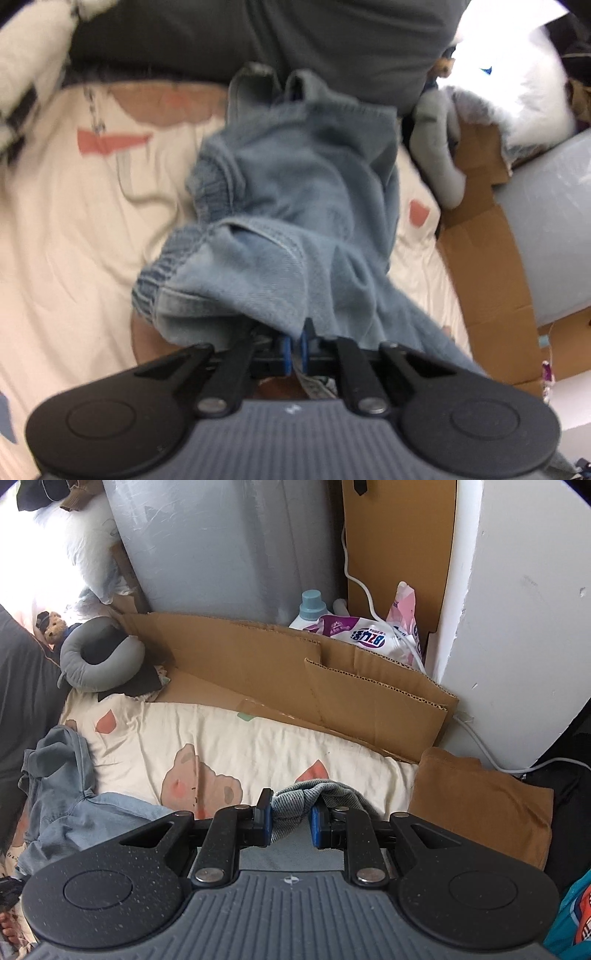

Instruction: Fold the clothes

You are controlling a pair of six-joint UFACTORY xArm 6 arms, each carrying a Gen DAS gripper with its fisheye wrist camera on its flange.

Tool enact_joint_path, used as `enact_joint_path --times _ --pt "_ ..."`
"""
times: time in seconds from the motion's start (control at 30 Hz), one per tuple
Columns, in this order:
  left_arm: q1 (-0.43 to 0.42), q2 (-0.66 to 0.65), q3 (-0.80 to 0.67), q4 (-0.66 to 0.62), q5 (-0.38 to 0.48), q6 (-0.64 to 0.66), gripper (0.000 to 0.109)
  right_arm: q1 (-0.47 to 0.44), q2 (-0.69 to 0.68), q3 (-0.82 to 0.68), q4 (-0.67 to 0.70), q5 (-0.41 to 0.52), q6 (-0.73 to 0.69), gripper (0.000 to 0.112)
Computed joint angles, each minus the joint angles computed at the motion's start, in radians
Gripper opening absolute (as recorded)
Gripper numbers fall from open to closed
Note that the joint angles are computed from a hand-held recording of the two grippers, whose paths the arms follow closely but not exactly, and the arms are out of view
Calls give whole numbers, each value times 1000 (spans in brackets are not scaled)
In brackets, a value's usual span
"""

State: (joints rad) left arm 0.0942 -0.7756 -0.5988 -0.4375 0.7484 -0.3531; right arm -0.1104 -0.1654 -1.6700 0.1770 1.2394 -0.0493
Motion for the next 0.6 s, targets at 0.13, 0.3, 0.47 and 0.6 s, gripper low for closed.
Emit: enact_joint_path --times 0.13,0.3,0.47,0.6 --pt "39 4 -44 13 21 3 5 4 6 1 5 -16 5 20" --pt "71 -28 -68 10 67 23 5 6 10 11 -6 -27 17 20" --pt "123 -81 -93 -8 116 49 4 -1 -7 47 2 -20 16 20" --pt "164 -82 -152 -12 127 72 4 -4 -25 82 29 -15 4 20"
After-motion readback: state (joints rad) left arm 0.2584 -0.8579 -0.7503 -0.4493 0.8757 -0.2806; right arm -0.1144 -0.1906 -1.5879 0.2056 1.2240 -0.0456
